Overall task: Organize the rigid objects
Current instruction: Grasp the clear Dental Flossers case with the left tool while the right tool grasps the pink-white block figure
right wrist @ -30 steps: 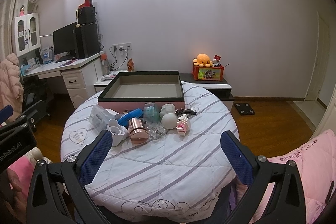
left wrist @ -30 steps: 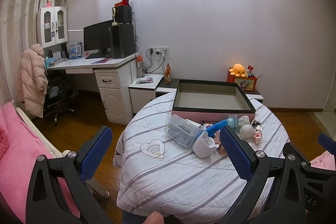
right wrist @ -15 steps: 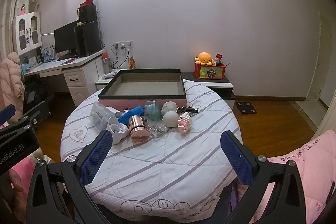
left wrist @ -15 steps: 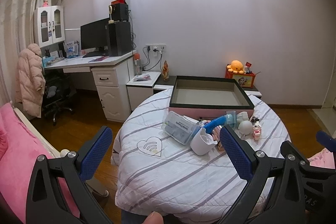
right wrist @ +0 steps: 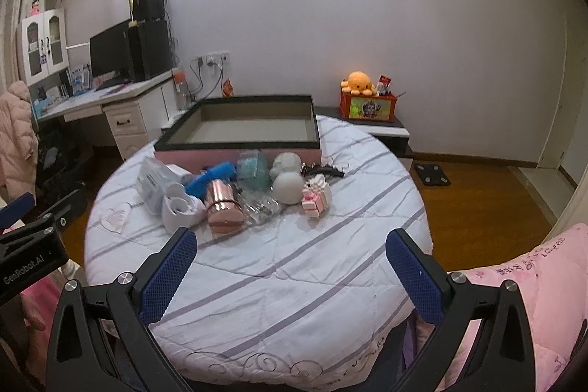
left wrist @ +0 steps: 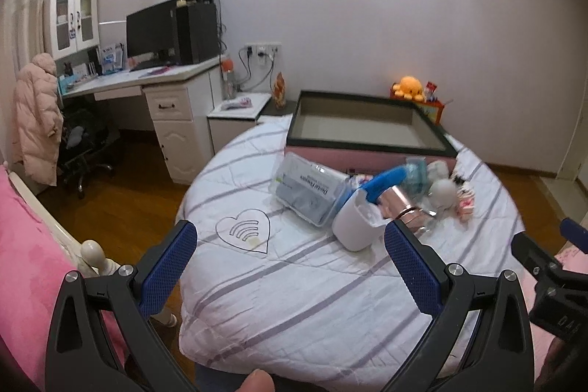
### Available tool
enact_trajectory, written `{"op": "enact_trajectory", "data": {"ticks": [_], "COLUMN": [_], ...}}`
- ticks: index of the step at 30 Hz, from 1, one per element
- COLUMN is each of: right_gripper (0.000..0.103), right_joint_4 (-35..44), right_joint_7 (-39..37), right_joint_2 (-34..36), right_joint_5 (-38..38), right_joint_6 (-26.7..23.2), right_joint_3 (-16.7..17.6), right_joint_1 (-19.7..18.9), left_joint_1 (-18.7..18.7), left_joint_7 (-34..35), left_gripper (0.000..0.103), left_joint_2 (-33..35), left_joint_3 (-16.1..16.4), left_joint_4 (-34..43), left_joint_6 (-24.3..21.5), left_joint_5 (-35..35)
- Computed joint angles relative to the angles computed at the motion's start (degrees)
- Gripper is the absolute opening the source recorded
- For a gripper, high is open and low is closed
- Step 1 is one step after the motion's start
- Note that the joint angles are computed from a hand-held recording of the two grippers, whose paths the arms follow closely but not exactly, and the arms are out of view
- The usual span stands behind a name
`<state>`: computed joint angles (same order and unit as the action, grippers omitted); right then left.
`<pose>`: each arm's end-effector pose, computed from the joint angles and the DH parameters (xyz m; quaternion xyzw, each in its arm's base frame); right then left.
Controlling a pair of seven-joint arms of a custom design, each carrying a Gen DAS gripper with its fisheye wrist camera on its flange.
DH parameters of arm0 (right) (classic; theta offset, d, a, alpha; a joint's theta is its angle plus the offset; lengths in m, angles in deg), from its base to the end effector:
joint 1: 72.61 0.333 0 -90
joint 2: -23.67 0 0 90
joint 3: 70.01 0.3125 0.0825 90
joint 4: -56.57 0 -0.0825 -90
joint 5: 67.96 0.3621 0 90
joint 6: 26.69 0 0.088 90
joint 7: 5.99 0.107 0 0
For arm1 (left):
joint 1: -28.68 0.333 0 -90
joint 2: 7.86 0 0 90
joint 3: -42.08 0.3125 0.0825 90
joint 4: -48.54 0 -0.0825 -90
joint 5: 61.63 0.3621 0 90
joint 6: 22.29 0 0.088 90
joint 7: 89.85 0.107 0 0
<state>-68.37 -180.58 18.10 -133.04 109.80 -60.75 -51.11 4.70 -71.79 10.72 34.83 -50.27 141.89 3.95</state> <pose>0.4560 0.2631 0.4744 -0.5057 0.7375 -0.3714 0.2498 0.5437 -0.3771 0.4751 -0.5374 0.6974 -0.3774 0.2871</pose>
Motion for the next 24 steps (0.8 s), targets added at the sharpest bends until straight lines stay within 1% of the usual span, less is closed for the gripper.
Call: {"op": "enact_trajectory", "data": {"ticks": [2,5,9,11,16,18,19,22,24], "right_gripper": [0.103,0.103,0.103,0.103,0.103,0.099,0.098,0.093,0.088], "right_joint_4": [-0.02,0.42,2.07,2.89,4.96,5.42,5.72,7.09,7.91], "right_joint_7": [-0.76,-1.92,-4.04,-5.32,-6.98,-7.86,-8.60,-11.66,-12.94], "right_joint_2": [1.24,3.10,6.38,7.42,10.34,11.36,11.87,13.85,14.82], "right_joint_5": [0.65,1.33,2.33,3.20,4.57,5.30,5.91,8.27,9.18], "right_joint_6": [1.97,4.01,6.70,7.02,8.91,11.12,11.88,13.90,14.50], "right_joint_3": [-0.97,-2.06,-3.81,-4.46,-6.51,-7.31,-7.59,-8.24,-8.56], "right_joint_1": [-0.71,-1.59,-2.92,-3.33,-4.96,-5.79,-6.11,-6.85,-6.89], "left_joint_1": [0.60,0.62,0.96,0.38,-1.57,-2.04,-2.15,-1.05,-1.56], "left_joint_7": [3.22,6.72,14.03,16.33,23.69,24.21,24.90,31.23,32.64], "left_gripper": [0.103,0.103,0.103,0.103,0.103,0.103,0.103,0.103,0.103], "left_joint_2": [2.93,6.66,12.76,15.74,24.18,25.94,26.94,30.61,31.80], "left_joint_3": [-0.73,-0.60,-1.52,-0.98,-0.14,0.88,0.99,-1.49,-0.92], "left_joint_4": [2.52,6.11,13.22,17.05,28.92,31.15,32.75,38.62,40.77], "left_joint_6": [-0.21,-0.34,-2.56,-2.92,-8.08,-7.99,-8.96,-12.90,-13.66], "left_joint_5": [-2.73,-6.31,-14.69,-17.39,-23.44,-25.02,-26.09,-31.52,-33.23]}}
